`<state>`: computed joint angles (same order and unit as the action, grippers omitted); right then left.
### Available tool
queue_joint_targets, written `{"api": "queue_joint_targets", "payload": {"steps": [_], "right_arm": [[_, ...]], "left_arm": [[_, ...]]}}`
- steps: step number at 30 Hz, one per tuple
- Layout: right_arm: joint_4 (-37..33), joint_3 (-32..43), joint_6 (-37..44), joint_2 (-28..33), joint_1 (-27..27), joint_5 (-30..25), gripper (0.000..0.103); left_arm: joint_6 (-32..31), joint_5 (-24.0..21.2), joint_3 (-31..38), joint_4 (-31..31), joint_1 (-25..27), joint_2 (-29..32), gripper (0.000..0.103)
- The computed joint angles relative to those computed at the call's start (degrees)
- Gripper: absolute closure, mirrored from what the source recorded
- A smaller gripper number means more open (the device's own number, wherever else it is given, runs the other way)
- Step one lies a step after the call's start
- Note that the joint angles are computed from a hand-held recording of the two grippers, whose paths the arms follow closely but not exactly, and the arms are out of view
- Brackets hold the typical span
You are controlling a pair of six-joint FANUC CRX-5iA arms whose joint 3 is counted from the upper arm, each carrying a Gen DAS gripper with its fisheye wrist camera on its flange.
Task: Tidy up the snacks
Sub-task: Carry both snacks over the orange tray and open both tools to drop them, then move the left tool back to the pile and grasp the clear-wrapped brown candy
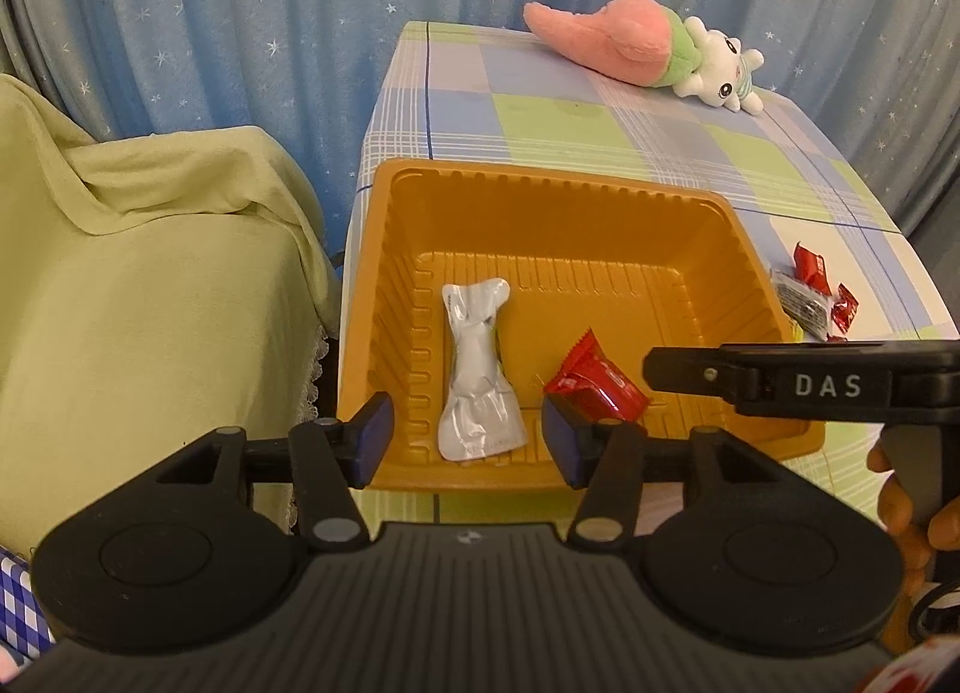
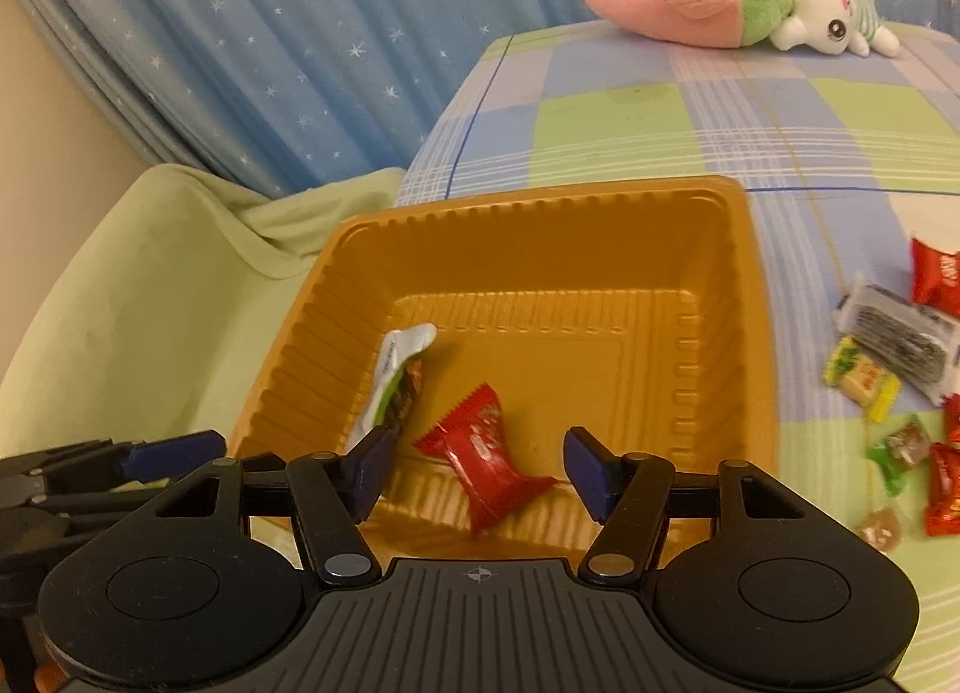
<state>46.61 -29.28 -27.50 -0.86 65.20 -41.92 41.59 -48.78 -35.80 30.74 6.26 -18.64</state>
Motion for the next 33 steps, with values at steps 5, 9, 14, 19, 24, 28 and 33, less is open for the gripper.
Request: {"api": "queue_joint_targets", "payload": {"steps": [5, 9, 14, 19, 24, 28, 33], "right_arm": [[-0.6, -1.5, -0.4, -2.4, 2.3, -2.4, 0.039], [-1.0, -3.0, -0.2, -4.5, 3.5, -3.1, 0.037], [-1.3, -5.5, -0.5, -7.9, 5.0, -3.7, 0.035], [-1.7, -7.9, 0.6, -11.8, 7.0, -5.3, 0.033], [-2.6, -10.4, 1.6, -15.8, 9.1, -7.0, 0.031], [-3.6, -12.4, 1.7, -19.2, 11.0, -9.1, 0.031], [-5.3, -15.1, 1.6, -24.1, 13.8, -12.4, 0.031]], "left_arm": [[2.4, -0.5, -0.5, -1.6, -0.7, -2.1, 0.046], [5.3, -0.8, -1.1, -3.5, -1.6, -4.3, 0.044], [10.1, -1.8, -2.1, -5.9, -3.0, -7.5, 0.044], [15.8, -2.5, -2.3, -9.3, -5.9, -10.0, 0.043], [22.4, -2.7, -1.9, -12.8, -10.2, -11.6, 0.043], [28.4, -2.6, -1.2, -16.4, -14.7, -12.0, 0.041], [36.9, -2.1, 0.1, -21.0, -20.9, -11.4, 0.039]]}}
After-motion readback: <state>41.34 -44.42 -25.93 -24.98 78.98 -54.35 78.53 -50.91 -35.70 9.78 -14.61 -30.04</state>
